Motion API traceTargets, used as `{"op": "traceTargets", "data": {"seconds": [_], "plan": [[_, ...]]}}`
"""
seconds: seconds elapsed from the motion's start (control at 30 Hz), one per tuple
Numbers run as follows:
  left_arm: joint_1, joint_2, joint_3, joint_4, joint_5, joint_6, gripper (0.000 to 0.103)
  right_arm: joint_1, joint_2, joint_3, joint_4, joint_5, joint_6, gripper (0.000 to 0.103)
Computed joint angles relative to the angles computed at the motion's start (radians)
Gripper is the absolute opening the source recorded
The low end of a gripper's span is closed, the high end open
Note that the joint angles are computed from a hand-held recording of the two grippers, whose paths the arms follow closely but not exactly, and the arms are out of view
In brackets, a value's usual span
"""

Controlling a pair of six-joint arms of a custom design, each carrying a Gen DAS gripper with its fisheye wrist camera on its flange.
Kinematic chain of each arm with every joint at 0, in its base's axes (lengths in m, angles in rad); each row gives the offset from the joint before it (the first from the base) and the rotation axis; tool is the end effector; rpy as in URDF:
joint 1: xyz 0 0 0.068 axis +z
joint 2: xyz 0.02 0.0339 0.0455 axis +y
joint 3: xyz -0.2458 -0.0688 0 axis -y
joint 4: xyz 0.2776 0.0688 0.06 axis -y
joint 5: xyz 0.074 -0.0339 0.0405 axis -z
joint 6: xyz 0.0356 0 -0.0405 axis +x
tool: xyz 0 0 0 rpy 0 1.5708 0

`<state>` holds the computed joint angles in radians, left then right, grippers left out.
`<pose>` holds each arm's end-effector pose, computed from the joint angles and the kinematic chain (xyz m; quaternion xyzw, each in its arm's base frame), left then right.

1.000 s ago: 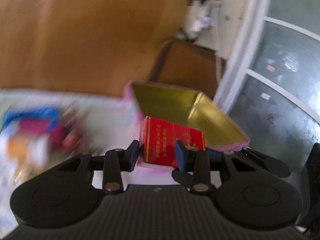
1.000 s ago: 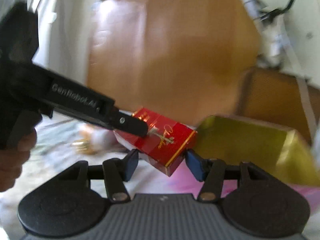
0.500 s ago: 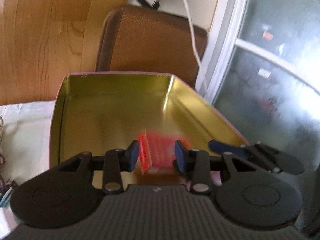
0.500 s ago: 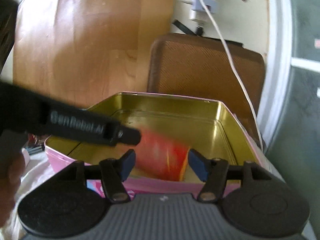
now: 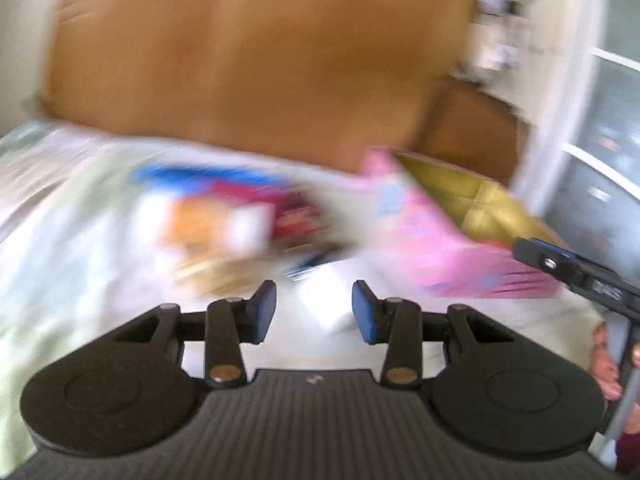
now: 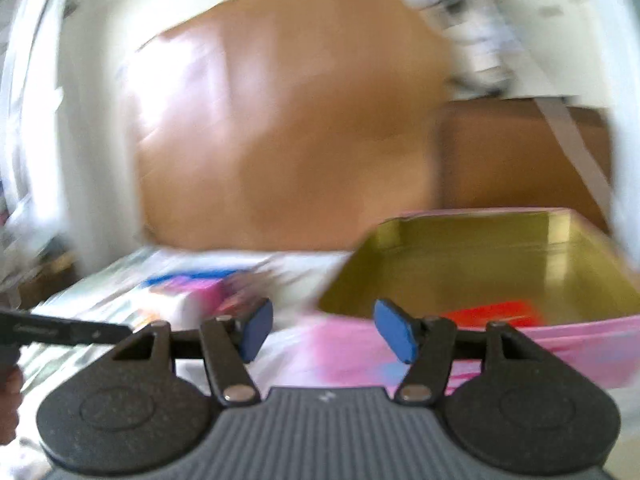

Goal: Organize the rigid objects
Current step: 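Release the red box into the pink tin and return the left tool, then grasp the yellow toy figure with the left tool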

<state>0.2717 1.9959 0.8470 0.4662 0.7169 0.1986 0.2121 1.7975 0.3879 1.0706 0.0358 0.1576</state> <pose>0.3608 0.0762 0.0451 0.1197 0.8506 -0.2144 0.4650 0.2763 0.0582 0.0522 -0.0119 0.8161 0.0918 0.5704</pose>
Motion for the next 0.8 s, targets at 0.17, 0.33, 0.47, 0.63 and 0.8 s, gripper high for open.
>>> {"op": "traceTargets", "data": {"seconds": [0.17, 0.33, 0.47, 0.63, 0.8], "plan": [[0.135, 0.107, 0.093, -0.020, -0.032, -0.056, 0.044, 0.167, 0.184, 0.292, -0.219, -0.038, -0.053, 0.055], [0.159, 0.164, 0.126, 0.065, -0.029, -0.116, 0.044, 0.234, 0.354, 0.602, -0.457, -0.076, -0.065, 0.057], [0.150, 0.201, 0.168, 0.057, -0.017, -0.165, 0.044, 0.252, 0.459, 0.775, -0.576, -0.075, -0.055, 0.059], [0.159, 0.220, 0.192, 0.038, 0.026, -0.195, 0.044, 0.258, 0.550, 0.926, -0.684, -0.092, -0.066, 0.063], [0.169, 0.235, 0.209, 0.023, 0.056, -0.201, 0.044, 0.276, 0.579, 0.979, -0.724, -0.064, -0.134, 0.052]]}}
